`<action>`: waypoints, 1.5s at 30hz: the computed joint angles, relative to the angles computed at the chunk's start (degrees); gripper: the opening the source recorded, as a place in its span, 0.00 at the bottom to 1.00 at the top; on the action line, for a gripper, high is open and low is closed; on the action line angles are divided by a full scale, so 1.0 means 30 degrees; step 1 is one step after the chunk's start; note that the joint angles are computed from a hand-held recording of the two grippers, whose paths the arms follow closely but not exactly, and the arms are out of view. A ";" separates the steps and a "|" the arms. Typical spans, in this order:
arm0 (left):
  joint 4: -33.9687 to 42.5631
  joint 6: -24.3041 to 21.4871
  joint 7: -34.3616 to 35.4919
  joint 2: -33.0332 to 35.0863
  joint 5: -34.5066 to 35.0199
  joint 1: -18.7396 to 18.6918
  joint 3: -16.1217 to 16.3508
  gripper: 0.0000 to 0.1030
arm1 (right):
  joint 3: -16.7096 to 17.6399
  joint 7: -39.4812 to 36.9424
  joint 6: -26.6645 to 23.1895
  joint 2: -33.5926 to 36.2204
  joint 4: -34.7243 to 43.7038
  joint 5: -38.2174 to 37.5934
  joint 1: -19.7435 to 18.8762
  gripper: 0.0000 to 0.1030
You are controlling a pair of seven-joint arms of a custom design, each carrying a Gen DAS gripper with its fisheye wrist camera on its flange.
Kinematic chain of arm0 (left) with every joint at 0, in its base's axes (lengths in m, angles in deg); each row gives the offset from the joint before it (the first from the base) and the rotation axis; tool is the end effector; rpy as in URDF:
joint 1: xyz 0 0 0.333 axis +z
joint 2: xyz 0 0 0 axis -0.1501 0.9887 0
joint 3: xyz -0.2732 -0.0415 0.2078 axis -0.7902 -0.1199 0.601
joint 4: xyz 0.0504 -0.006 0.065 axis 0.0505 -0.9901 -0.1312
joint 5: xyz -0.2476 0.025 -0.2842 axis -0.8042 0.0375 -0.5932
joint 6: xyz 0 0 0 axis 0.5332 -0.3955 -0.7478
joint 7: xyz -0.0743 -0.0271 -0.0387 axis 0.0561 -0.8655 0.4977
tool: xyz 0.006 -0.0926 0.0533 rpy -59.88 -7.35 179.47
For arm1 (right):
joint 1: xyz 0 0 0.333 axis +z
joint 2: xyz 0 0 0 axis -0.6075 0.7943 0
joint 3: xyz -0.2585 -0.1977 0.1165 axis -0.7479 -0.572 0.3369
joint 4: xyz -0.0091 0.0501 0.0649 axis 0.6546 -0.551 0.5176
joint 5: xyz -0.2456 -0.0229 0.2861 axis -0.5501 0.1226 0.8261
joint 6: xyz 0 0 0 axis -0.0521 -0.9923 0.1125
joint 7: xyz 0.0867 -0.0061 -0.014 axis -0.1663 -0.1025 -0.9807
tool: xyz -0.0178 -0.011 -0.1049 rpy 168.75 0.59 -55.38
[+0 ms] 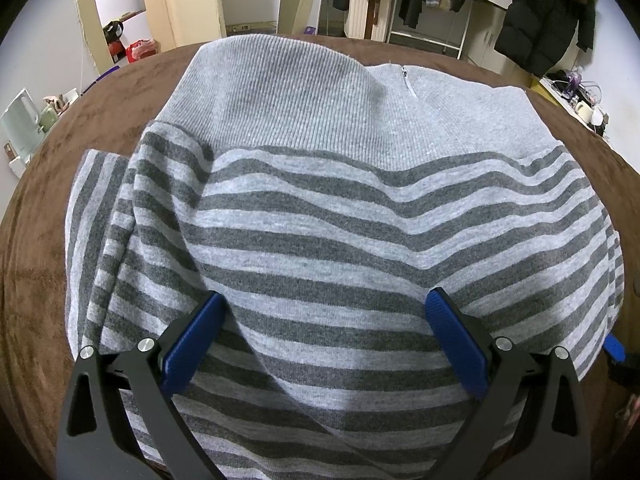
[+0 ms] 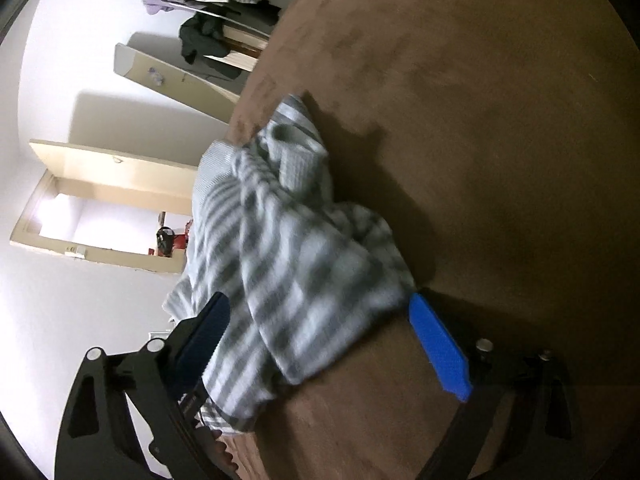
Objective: Fold large clothes
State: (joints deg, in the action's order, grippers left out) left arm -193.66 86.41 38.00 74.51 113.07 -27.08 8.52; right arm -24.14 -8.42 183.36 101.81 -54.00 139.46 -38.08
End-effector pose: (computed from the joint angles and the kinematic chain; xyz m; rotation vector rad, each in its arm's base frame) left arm 0.5562 -0.2239 0.2977 -2.2482 1.4439 -0.4046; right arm 0.6505 0.0878 0.2725 -1.3226 1.7550 0.5025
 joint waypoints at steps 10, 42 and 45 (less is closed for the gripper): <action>0.0011 -0.0282 -0.0256 0.0037 0.0125 -0.0113 -0.0063 0.95 | 0.0670 -0.0550 -0.1323 0.2001 0.2811 0.0613 -0.0063 0.58; -0.2171 0.0581 -0.1886 -0.1310 0.1347 0.0477 -0.0727 0.94 | 0.0306 -0.7416 -0.2415 -0.3313 0.0748 -0.0625 0.3535 0.18; -0.2201 0.0727 -0.1263 -0.1356 0.1087 0.0561 -0.0744 0.94 | 0.0508 -0.7027 -0.1688 -0.3025 0.1193 -0.0857 0.3832 0.18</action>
